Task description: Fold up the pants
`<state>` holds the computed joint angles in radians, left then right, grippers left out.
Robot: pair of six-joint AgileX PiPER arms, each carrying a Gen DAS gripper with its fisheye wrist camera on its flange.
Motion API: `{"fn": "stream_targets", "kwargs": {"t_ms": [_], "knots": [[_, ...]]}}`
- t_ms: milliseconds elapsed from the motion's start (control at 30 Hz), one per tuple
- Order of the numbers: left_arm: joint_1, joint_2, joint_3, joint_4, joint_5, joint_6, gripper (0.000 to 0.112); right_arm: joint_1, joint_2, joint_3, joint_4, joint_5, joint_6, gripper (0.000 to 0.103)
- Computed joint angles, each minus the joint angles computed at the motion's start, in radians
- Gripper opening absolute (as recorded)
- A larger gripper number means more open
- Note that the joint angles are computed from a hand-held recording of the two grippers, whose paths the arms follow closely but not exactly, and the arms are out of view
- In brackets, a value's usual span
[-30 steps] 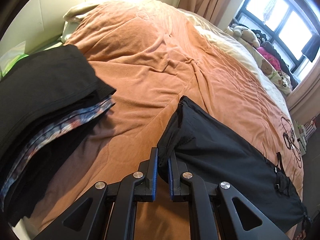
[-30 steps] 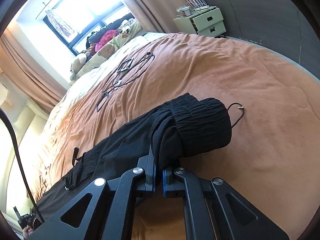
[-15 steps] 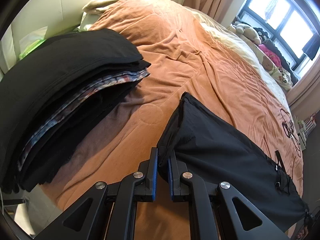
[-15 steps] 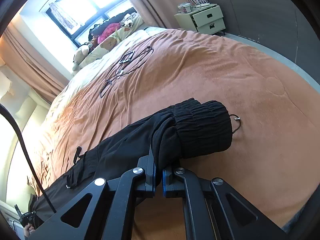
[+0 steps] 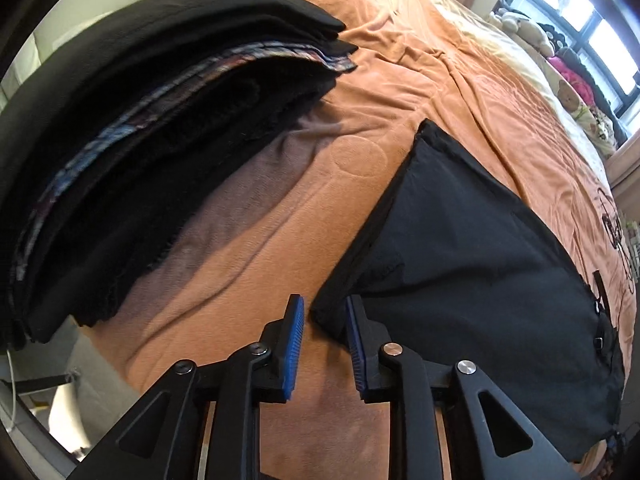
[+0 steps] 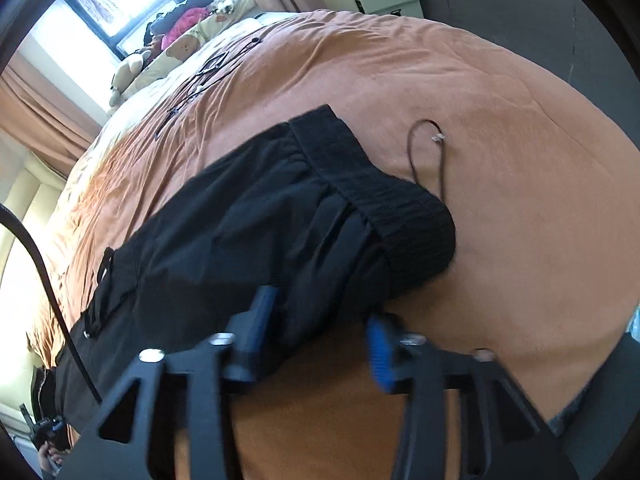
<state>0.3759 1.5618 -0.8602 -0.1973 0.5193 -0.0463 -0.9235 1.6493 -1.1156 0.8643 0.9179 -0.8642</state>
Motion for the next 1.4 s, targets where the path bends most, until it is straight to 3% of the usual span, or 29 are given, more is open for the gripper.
{"fn": "stream_targets", "kwargs": {"t_ms": [100,267,633,933,1400], "knots": [[0.0,-0.02,-0.003,0.058,0.002,-0.041,0.033,-0.009,-0.05,0.03,-0.056,-0.055,0.036,0.061],[-0.009,-0.04,-0.047,0.072,0.021,-0.035,0.04,-0.045,-0.104,0.031,-0.038,-0.055,0.01,0.061],[-0.126,0.052,-0.234,0.1,0.051,-0.081,0.041,0.107,-0.175,0.01,0.018,-0.024,-0.156,0.061],[-0.194,0.172,-0.35,0.111,0.062,-0.102,0.041,0.303,-0.051,-0.129,-0.031,-0.092,-0.138,0.061],[-0.227,0.361,-0.54,0.1,0.097,-0.08,0.041,0.591,0.178,-0.459,-0.282,-0.071,0.02,0.061]]}}
